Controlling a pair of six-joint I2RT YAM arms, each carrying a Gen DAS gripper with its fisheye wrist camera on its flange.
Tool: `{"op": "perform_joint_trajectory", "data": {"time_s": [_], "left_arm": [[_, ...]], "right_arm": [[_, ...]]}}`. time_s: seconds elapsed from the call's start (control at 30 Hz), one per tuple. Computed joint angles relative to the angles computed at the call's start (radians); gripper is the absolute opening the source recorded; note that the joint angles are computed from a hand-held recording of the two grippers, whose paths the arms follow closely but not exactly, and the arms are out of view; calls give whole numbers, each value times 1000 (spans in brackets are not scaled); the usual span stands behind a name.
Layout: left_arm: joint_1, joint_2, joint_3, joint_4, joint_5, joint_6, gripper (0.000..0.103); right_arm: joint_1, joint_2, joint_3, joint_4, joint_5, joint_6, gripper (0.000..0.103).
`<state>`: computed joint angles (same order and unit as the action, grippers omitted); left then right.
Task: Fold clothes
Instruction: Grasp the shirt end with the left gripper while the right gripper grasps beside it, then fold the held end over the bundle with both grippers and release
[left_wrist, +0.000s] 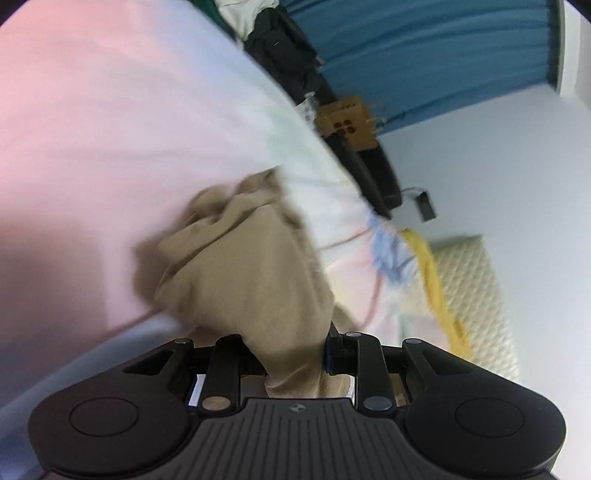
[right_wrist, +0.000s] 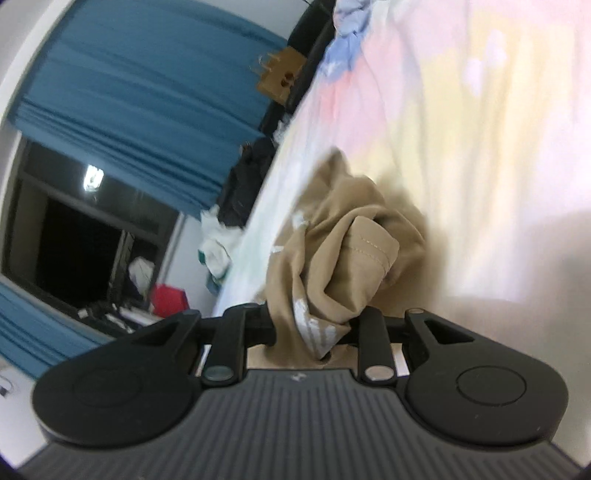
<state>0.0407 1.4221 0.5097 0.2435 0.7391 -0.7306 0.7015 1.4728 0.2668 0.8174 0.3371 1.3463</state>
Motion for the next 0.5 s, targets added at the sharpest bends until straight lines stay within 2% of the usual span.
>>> {"op": "perform_joint_trajectory", "data": {"time_s": [0.1, 0.17, 0.2, 0.23, 0.3, 0.4, 0.5], "left_arm": [[50, 22, -65, -4, 19, 94, 30], [54, -2, -106, -14, 2, 161, 34], [48, -35, -97, -67, -17, 190, 38], [42, -66, -87, -118, -36, 219, 38], [36, -177, -71, -268, -71, 285, 43], [47, -398, -30, -563, -111, 398, 53], [63, -584, 53, -824, -118, 480, 56]], "right_arm": [[90, 37, -61, 33, 54, 101, 28], [125, 99, -96, 99, 71, 164, 29], [135, 126, -111, 136, 78, 189, 29], [151, 104, -118, 113, 93, 208, 29], [194, -14, -118, -43, 128, 250, 31], [255, -267, -41, -470, 197, 280, 32], [336, -469, 50, -843, 270, 321, 32]]}}
